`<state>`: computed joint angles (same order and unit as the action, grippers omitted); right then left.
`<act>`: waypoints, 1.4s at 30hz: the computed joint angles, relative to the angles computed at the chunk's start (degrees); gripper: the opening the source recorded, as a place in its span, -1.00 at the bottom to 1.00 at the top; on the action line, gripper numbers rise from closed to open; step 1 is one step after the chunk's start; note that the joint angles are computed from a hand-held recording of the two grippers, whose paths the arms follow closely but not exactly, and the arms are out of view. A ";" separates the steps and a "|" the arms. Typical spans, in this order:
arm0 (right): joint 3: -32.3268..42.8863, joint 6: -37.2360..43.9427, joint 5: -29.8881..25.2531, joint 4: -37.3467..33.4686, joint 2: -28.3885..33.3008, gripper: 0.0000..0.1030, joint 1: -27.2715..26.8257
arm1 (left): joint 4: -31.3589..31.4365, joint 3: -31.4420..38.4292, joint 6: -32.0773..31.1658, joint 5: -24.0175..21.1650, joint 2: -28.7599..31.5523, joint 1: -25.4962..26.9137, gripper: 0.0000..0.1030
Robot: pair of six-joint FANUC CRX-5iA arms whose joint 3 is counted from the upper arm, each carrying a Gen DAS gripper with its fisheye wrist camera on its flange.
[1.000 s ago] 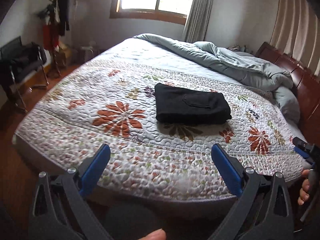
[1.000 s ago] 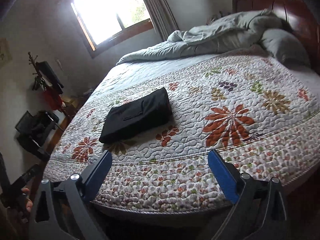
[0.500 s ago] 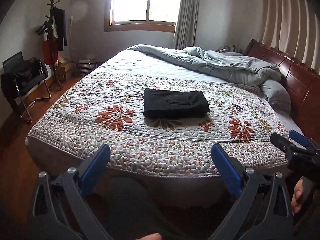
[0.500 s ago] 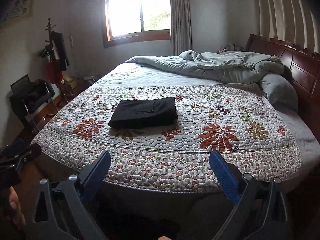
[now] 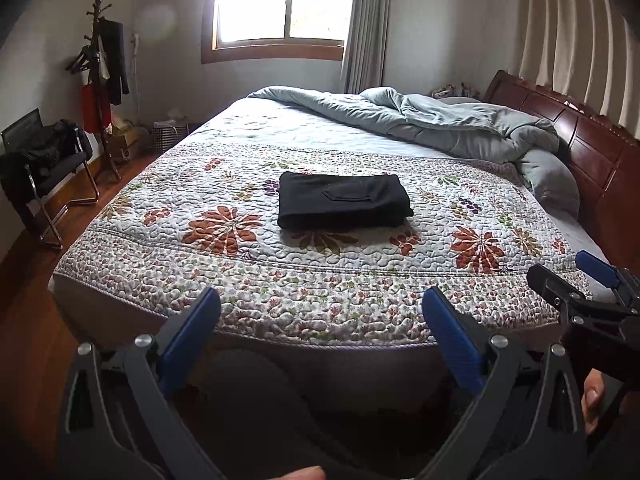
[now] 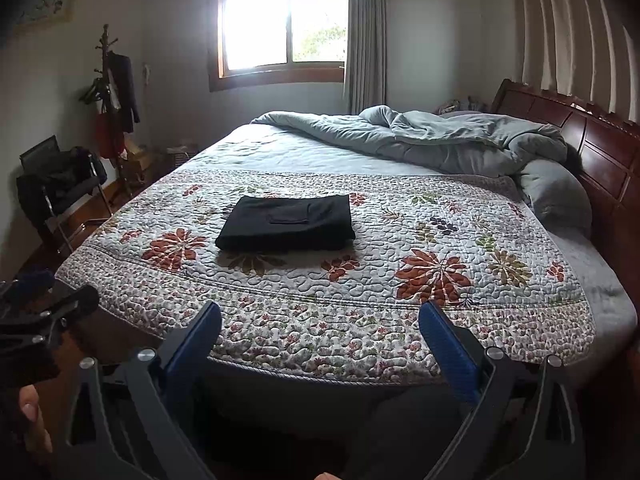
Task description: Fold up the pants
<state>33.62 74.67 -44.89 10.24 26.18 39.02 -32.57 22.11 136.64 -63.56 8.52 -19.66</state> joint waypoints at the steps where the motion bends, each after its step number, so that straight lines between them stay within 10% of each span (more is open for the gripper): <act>1: 0.41 0.29 -0.20 -0.28 0.22 0.92 0.01 | -0.07 0.05 0.07 -0.17 0.09 0.01 0.95; 42: 6.73 2.50 -3.36 -2.53 4.82 0.92 -0.80 | 1.69 1.64 0.18 0.40 1.97 2.01 0.95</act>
